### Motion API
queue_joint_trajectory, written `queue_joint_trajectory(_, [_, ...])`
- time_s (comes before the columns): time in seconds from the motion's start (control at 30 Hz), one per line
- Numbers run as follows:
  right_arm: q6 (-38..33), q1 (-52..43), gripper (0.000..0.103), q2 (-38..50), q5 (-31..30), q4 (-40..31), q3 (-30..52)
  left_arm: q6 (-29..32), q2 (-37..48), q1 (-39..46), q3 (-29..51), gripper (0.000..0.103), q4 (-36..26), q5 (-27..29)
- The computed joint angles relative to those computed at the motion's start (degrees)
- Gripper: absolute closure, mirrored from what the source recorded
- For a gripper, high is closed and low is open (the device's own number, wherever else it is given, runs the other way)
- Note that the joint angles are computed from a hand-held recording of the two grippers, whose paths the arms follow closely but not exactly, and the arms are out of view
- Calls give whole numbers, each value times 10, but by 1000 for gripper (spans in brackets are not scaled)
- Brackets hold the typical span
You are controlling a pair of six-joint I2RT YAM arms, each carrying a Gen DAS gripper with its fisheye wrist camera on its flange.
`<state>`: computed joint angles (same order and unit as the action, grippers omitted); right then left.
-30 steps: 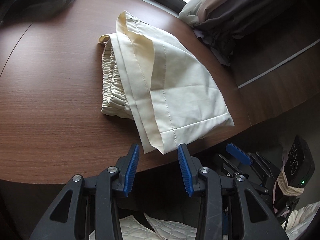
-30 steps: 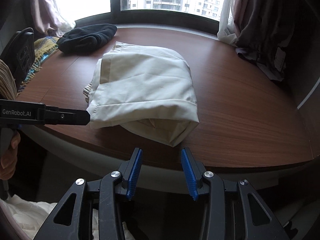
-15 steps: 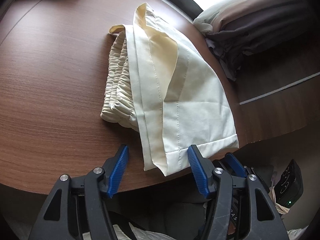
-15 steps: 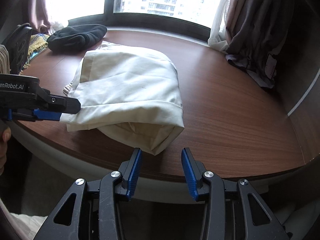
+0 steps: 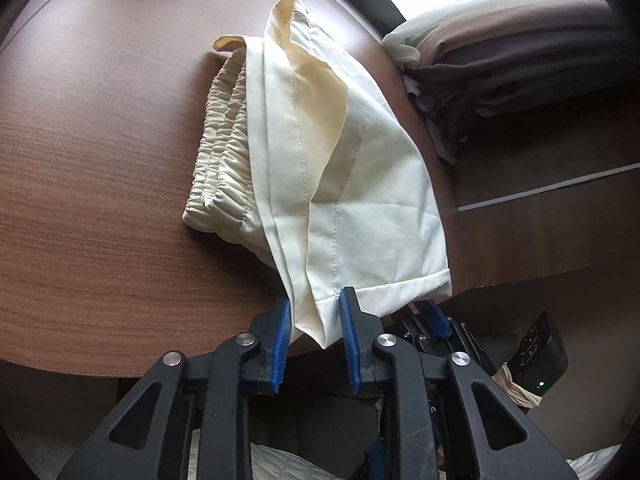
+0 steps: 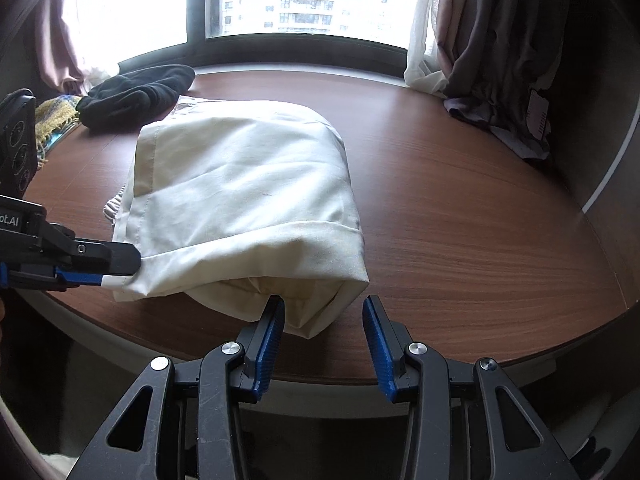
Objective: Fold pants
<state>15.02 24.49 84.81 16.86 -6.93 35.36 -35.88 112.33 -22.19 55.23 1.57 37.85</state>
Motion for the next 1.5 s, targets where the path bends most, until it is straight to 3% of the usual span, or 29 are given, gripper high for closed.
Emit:
queue_joint_trajectory(0.17, [-4,-5,61,14,-15,18,0,-5,15,-8,18,79,-2,-8])
queue_joint_trajectory(0.3, [-1,-6,61,24,-11,27,3,6,-4,-4,9,93,4,-9])
queue_joint_trajectory(0.4, [1,1,61,22,8,38,1,27,-61,-8,-4,95,-2,-69])
queue_joint_trajectory(0.47, [-3,12,61,27,48,40,6,51,-111,-13,-20,95,-15,-138])
queue_joint_trajectory(0.57, [16,24,61,38,99,9,23,86,-130,-22,-9,95,-66,-203])
queue_joint_trajectory(0.83, [52,40,57,71,157,-40,41,61,-44,-15,23,94,-102,-166])
queue_joint_trajectory(0.9, [67,37,50,73,161,-56,45,64,-43,-20,25,91,-110,-177])
queue_joint_trajectory(1.0, [78,23,39,51,133,-66,33,89,-49,-29,34,76,-155,-217])
queue_joint_trajectory(1.17, [115,52,38,-5,114,-149,20,137,-104,-59,18,66,-207,-315])
queue_joint_trajectory(1.27, [133,73,38,-33,118,-196,19,159,-139,-77,2,64,-198,-361])
queue_joint_trajectory(1.5, [101,33,38,33,116,-130,45,190,-108,-85,60,61,-140,-321])
